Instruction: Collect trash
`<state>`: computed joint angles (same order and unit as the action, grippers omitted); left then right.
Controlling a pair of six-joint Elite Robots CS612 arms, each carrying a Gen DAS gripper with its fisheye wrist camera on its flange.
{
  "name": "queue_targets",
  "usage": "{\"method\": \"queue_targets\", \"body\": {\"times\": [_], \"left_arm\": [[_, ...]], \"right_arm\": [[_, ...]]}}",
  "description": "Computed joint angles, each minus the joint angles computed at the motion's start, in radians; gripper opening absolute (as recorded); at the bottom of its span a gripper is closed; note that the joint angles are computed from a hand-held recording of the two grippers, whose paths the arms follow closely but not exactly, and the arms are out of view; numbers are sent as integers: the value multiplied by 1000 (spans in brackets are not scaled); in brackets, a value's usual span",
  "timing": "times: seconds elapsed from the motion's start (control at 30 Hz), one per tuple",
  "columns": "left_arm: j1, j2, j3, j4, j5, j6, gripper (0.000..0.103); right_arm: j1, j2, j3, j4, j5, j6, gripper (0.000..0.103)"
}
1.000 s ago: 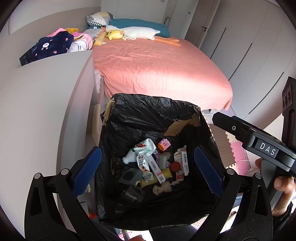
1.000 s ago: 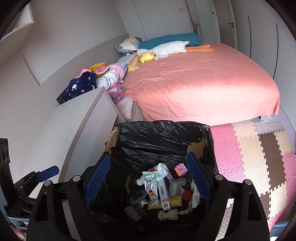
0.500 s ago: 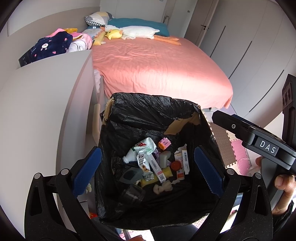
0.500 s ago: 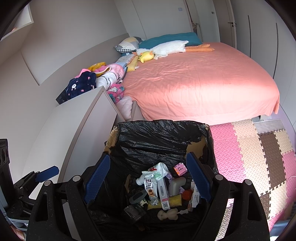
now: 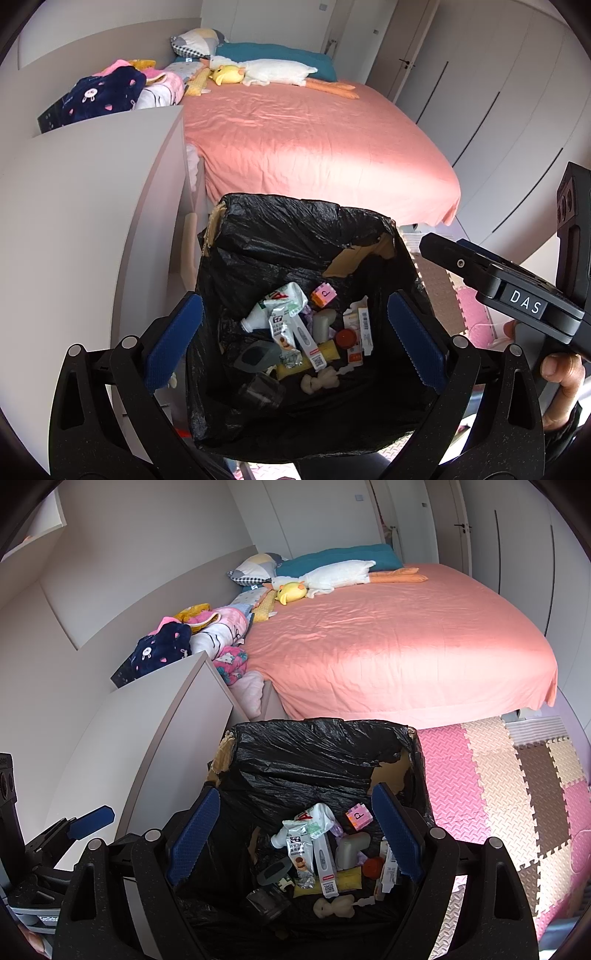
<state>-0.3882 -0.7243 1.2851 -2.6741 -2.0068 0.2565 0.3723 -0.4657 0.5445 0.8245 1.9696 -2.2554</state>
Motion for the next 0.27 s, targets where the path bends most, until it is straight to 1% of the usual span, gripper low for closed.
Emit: {"method": "queue_targets", "body": {"times": [0.07,0.27], "left_arm": [[-3,-1,1,-3,17,-8,97],[-4,-2,0,8,23,-2,97]], "right_arm": [[0,-3,8,-5,1,4,85],[-1,-7,19,-11,0,4,85]]}}
